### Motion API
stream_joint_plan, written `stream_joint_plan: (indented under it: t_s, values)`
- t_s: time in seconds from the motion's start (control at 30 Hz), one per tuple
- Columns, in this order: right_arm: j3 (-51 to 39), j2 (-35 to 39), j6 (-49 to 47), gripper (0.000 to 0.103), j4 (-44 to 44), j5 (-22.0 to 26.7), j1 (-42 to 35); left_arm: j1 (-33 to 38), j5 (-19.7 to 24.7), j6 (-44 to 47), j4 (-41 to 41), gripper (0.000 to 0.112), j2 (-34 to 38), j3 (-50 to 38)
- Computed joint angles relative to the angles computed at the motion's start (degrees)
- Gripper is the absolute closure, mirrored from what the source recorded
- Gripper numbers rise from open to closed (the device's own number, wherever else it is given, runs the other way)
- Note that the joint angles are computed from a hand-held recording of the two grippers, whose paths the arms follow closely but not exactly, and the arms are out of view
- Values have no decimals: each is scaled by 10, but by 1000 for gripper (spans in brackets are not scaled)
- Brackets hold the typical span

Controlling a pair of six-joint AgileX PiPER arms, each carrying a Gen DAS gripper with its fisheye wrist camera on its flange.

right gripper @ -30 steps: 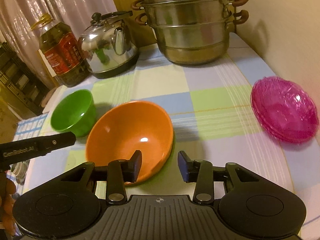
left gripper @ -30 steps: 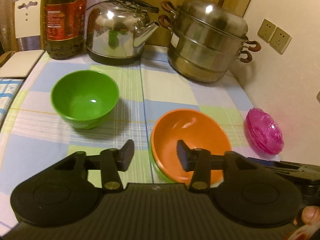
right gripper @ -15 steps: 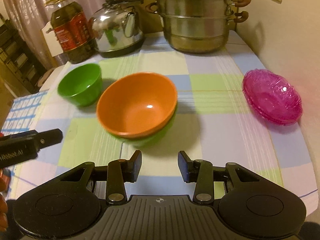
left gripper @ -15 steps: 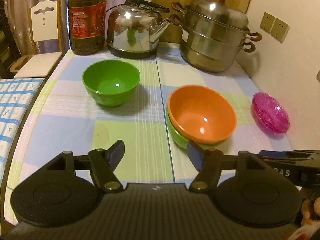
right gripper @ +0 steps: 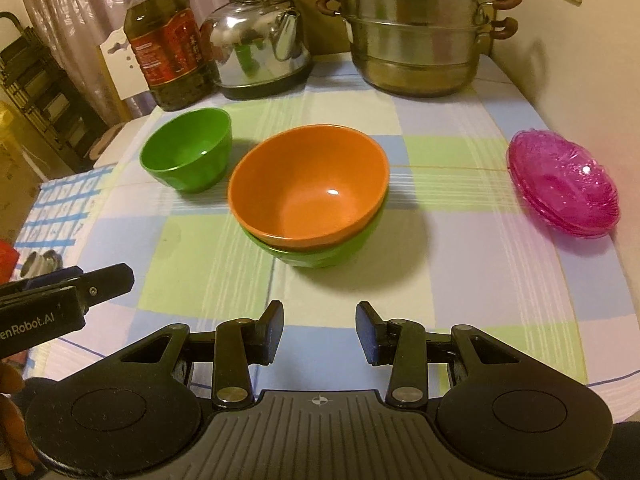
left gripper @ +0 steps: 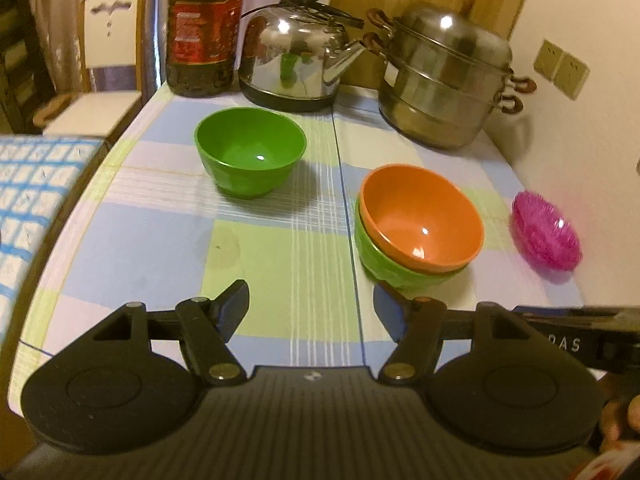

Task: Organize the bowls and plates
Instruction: 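Pull both grippers back and move them toward the other green bowl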

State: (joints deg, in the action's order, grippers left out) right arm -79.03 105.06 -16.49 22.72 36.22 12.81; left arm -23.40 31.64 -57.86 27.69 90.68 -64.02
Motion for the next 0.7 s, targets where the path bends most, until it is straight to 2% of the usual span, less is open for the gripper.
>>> stream_joint_plan:
  t_s: [0.1,0.27,0.5,0.7]
  values:
    - [-29,10,-8,63,28,27,-1,27,4,41,-50,47,-2,-11]
    - [-89,36,5,63,29,57,16,57,16,87,-75,47,3,-28]
    - [-178,84,36,63,11,87,40,113,7,171,-140,47,16,-46]
    - [-306,152,58,63,-6,127,61,160,-4,223,-177,47,37,-66]
